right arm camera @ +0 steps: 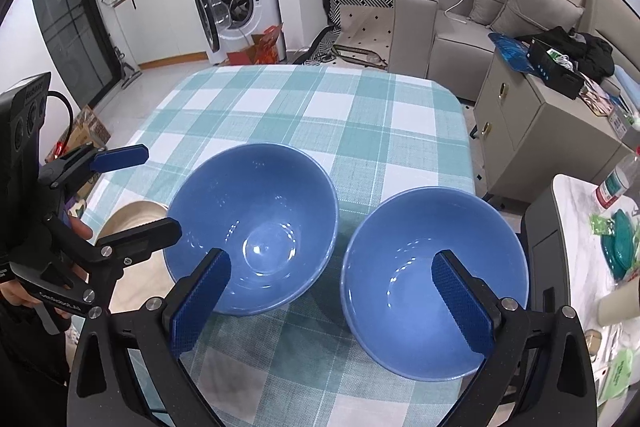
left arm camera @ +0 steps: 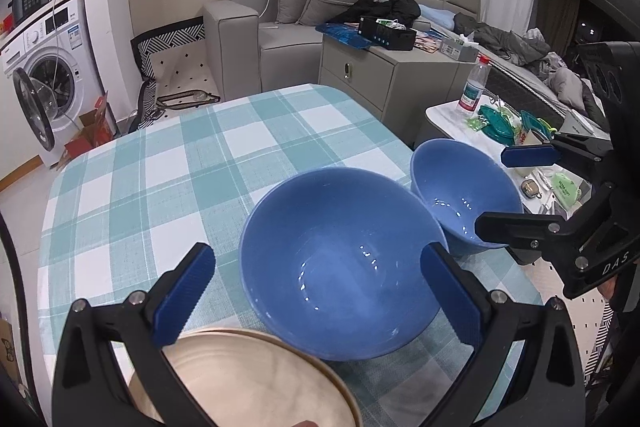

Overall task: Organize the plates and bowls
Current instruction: 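Move both grippers back from the large bowl toward the other blue bowl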

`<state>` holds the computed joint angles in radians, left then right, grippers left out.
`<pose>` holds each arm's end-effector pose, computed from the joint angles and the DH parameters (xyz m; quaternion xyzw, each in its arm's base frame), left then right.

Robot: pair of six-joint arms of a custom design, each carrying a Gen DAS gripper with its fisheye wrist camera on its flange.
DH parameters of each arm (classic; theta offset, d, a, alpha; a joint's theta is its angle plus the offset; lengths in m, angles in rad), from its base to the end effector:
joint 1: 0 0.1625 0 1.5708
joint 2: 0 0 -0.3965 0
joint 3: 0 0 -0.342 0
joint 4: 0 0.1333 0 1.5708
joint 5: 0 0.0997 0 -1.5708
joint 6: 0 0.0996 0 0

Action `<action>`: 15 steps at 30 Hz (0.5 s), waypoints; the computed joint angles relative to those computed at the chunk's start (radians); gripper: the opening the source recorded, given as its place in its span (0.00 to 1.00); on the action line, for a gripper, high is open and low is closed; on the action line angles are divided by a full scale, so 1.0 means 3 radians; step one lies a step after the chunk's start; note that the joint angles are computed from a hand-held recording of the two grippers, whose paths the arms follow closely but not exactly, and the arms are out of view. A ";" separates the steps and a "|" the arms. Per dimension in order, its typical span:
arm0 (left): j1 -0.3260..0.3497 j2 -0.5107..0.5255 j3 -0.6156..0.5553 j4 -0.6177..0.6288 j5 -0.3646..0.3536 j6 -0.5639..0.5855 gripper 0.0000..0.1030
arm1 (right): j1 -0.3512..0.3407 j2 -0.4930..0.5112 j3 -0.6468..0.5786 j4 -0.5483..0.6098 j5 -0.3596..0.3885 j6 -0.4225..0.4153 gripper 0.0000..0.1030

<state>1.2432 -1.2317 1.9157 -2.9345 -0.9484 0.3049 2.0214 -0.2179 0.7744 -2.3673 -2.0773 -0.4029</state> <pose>0.0121 -0.5590 0.3200 0.1821 0.8848 -0.3206 0.2851 0.4228 -0.6787 0.0067 0.3705 -0.8874 0.1218 0.2459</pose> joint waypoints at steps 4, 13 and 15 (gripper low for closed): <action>-0.0043 0.0023 -0.0006 -0.0022 -0.0027 0.0049 1.00 | -0.0012 -0.0108 0.0157 -0.0132 0.0023 0.0017 0.99; -0.0117 0.0082 -0.0067 -0.0038 -0.0065 0.0119 1.00 | -0.0036 -0.0379 0.0570 -0.0471 0.0022 0.0020 0.99; -0.0127 0.0094 -0.0089 -0.0032 -0.0075 0.0129 1.00 | -0.0040 -0.0421 0.0633 -0.0527 0.0011 0.0022 0.99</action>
<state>1.2052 -1.2035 1.8890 -2.9441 -0.9708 0.3437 2.0093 -0.3441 0.9642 -2.5253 -2.0740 -0.3964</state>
